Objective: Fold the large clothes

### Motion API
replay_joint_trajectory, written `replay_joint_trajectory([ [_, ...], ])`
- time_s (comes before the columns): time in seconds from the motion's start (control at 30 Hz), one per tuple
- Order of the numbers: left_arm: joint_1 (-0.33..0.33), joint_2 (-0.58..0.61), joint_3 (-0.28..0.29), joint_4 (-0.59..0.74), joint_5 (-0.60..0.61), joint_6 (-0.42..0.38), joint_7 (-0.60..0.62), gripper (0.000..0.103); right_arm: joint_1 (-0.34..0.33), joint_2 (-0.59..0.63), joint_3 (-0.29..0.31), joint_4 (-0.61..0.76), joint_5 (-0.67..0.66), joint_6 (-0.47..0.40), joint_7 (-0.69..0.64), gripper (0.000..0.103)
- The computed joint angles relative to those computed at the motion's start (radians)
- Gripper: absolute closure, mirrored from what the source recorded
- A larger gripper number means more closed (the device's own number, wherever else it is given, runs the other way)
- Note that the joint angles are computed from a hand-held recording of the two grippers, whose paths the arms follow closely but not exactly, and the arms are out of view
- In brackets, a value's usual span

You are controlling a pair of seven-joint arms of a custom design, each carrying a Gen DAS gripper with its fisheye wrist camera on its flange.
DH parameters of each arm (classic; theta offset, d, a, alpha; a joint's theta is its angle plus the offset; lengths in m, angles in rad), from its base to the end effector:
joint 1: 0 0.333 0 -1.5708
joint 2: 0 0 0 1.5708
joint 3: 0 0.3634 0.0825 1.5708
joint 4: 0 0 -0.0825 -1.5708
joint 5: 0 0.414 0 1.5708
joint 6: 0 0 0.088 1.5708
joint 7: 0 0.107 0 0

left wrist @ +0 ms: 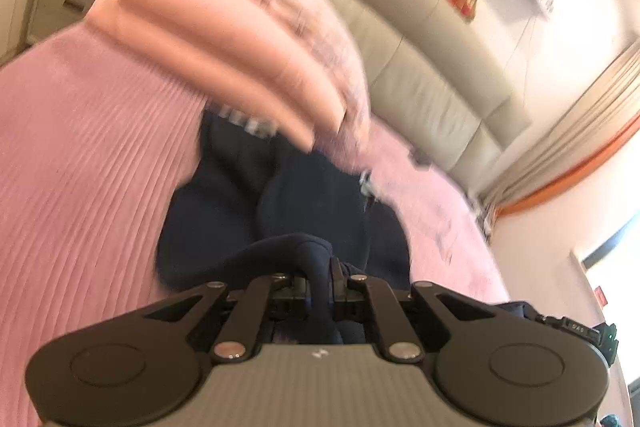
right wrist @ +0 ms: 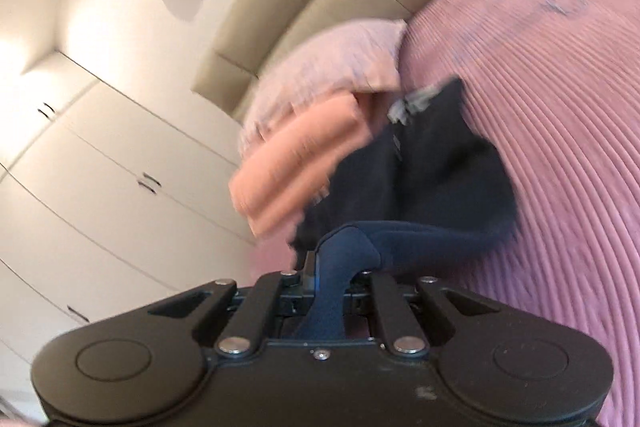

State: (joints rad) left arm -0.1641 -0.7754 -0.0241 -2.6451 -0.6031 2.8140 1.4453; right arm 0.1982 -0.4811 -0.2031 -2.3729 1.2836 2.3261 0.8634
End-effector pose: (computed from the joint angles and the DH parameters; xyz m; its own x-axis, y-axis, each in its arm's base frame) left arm 0.3585 -0.0422 0.6079 0.0921 -0.7898 0.6064 -0.6166 -0.5235 -0.5881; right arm 0.4549 0.0009 0.5895 0.2627 -0.5677 -0.7802 -0.7793 0.3519 -0.5185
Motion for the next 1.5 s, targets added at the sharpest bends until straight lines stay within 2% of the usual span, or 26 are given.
replay_joint_trajectory([
  [0.07, 0.015, 0.106, -0.004, 0.077, 0.012, 0.049, 0.003, 0.095, 0.011, 0.082, 0.01, 0.085, 0.03, 0.02, 0.03, 0.095],
  [0.13, 0.007, 0.204, 0.013, 0.151, 0.007, 0.09, 0.019, 0.095, 0.003, 0.193, 0.033, 0.203, 0.015, 0.04, 0.124, 0.095],
  [0.2, -0.001, 0.297, 0.033, 0.225, -0.012, 0.123, 0.032, 0.095, -0.003, 0.291, 0.064, 0.308, 0.016, 0.077, 0.154, 0.095],
  [0.3, 0.037, 0.446, 0.016, 0.339, 0.004, 0.158, 0.03, 0.095, -0.017, 0.423, 0.117, 0.449, -0.019, 0.14, 0.155, 0.095],
  [0.33, 0.066, 0.493, -0.004, 0.376, 0.029, 0.162, 0.009, 0.095, -0.021, 0.467, 0.135, 0.494, -0.02, 0.161, 0.16, 0.095],
  [0.43, 0.132, 0.602, -0.04, 0.463, 0.092, 0.158, -0.051, 0.095, -0.039, 0.571, 0.188, 0.589, -0.013, 0.22, 0.162, 0.095],
  [0.5, 0.155, 0.665, -0.047, 0.515, 0.126, 0.143, -0.067, 0.095, -0.053, 0.634, 0.218, 0.639, -0.005, 0.252, 0.18, 0.095],
  [0.67, 0.189, 0.81, -0.051, 0.633, 0.176, 0.07, -0.088, 0.094, -0.084, 0.771, 0.269, 0.744, -0.093, 0.288, 0.301, 0.095],
  [0.73, 0.197, 0.88, -0.047, 0.69, 0.204, 0.054, -0.132, 0.086, -0.097, 0.832, 0.285, 0.793, -0.121, 0.298, 0.363, 0.093],
  [0.77, 0.193, 0.908, -0.033, 0.712, 0.257, 0.045, -0.192, 0.075, -0.092, 0.868, 0.286, 0.82, -0.15, 0.325, 0.414, 0.092],
  [0.8, 0.183, 0.942, -0.009, 0.749, 0.338, 0.011, -0.269, 0.063, -0.084, 0.904, 0.279, 0.848, -0.199, 0.337, 0.477, 0.085],
  [0.83, 0.168, 0.973, 0.019, 0.785, 0.425, -0.018, -0.346, 0.056, -0.072, 0.937, 0.265, 0.876, -0.263, 0.339, 0.551, 0.069],
  [0.87, 0.142, 0.992, 0.059, 0.795, 0.54, -0.011, -0.436, 0.04, -0.057, 0.965, 0.248, 0.897, -0.32, 0.352, 0.622, 0.061],
  [0.9, 0.13, 1.001, 0.079, 0.796, 0.612, 0.004, -0.461, 0.025, -0.056, 0.978, 0.25, 0.9, -0.341, 0.377, 0.638, 0.05],
  [0.93, 0.148, 1.01, 0.064, 0.795, 0.642, 0.019, -0.416, 0.023, -0.061, 0.986, 0.261, 0.897, -0.352, 0.413, 0.616, 0.037],
  [1.0, 0.213, 1.024, -0.005, 0.802, 0.588, 0.012, -0.217, 0.022, -0.086, 0.999, 0.295, 0.902, -0.397, 0.45, 0.504, 0.025],
  [1.1, 0.353, 1.047, -0.162, 0.814, 0.316, -0.026, 0.197, 0.022, -0.122, 1.01, 0.336, 0.912, -0.523, 0.448, 0.308, 0.025],
  [1.13, 0.384, 1.06, -0.194, 0.827, 0.247, -0.056, 0.307, 0.021, -0.13, 1.015, 0.345, 0.916, -0.573, 0.44, 0.254, 0.025],
  [1.27, 0.364, 1.133, -0.173, 0.909, 0.233, -0.133, 0.456, 0.021, -0.15, 1.044, 0.393, 0.931, -0.759, 0.424, 0.06, 0.025],
  [1.33, 0.335, 1.164, -0.154, 0.94, 0.245, -0.136, 0.507, 0.021, -0.146, 1.07, 0.412, 0.95, -0.834, 0.434, 0.024, 0.025],
  [1.4, 0.31, 1.19, -0.144, 0.961, 0.238, -0.113, 0.535, 0.024, -0.137, 1.106, 0.414, 1.0, -0.901, 0.391, 0.035, 0.025],
  [1.43, 0.329, 1.2, -0.17, 0.974, 0.19, -0.122, 0.58, 0.035, -0.118, 1.126, 0.396, 1.031, -0.951, 0.368, 0.081, 0.028],
  [1.47, 0.365, 1.2, -0.215, 0.968, 0.108, -0.112, 0.653, 0.078, -0.127, 1.135, 0.414, 1.038, -0.945, 0.37, 0.074, 0.04],
  [1.5, 0.373, 1.195, -0.231, 0.96, 0.053, -0.082, 0.688, 0.086, -0.153, 1.131, 0.457, 1.013, -0.918, 0.425, 0.048, 0.091],
])
